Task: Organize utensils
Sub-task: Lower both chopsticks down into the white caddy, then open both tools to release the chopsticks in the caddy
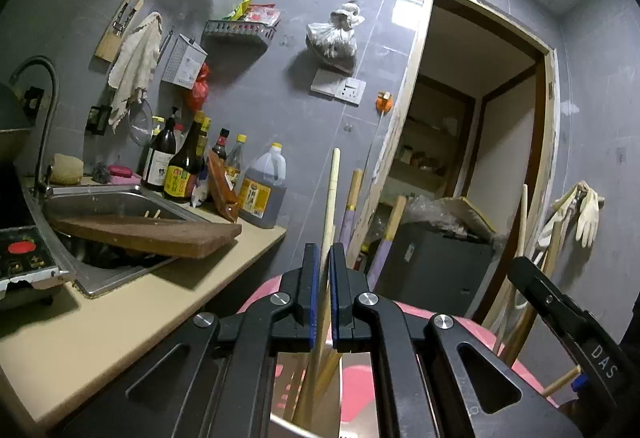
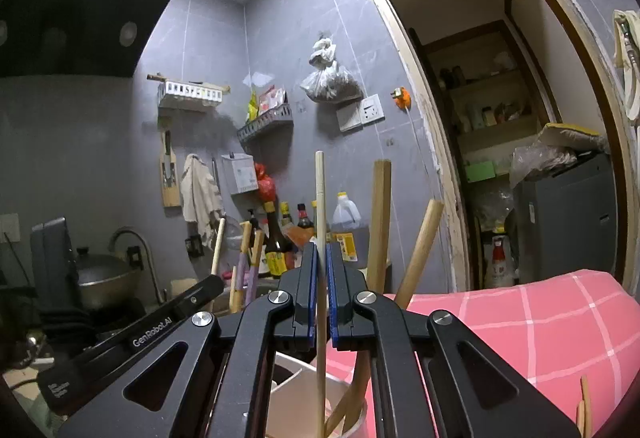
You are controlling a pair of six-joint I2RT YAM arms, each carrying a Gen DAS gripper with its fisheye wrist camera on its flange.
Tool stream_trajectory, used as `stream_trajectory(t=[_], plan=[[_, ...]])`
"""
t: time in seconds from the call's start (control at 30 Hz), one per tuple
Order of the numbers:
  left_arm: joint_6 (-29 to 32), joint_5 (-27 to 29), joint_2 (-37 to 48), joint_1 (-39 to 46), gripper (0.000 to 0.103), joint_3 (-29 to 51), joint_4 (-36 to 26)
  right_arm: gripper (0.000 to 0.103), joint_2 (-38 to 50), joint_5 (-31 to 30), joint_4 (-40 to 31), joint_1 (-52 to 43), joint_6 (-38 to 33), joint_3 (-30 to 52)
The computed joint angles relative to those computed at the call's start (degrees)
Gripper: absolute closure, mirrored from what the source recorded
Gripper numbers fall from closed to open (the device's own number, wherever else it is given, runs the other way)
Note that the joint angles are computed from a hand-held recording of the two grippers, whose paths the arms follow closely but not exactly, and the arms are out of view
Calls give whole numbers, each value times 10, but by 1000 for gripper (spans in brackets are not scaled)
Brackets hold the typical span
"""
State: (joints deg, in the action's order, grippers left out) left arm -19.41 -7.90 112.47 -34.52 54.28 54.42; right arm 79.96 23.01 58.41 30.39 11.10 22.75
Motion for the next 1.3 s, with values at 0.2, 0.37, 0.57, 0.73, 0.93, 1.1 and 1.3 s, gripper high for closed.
stream_trajectory(t=[0.2, 0.37, 0.57, 0.73, 0.93, 1.1, 1.3], plan=[[0, 4, 0, -1, 100, -4, -13, 100, 7, 6, -7, 5, 0, 2], [0, 14, -1, -2, 100, -7, -27, 99, 11, 18, -19, 12, 1, 3], [-11, 32, -9, 3, 98, -13, -45, 99, 5, 24, -35, 19, -1, 4], [-16, 40, -20, 5, 98, -23, -48, 97, -10, 43, -44, 32, -15, 2], [-8, 30, -55, -5, 77, -44, -59, 79, -62, 79, -56, 52, -29, -21], [-4, 16, -91, -21, 68, -61, -81, 74, -142, 116, -106, 68, -22, -46], [9, -15, -129, -54, 51, -89, -87, 49, -279, 180, -210, 102, -18, -77]])
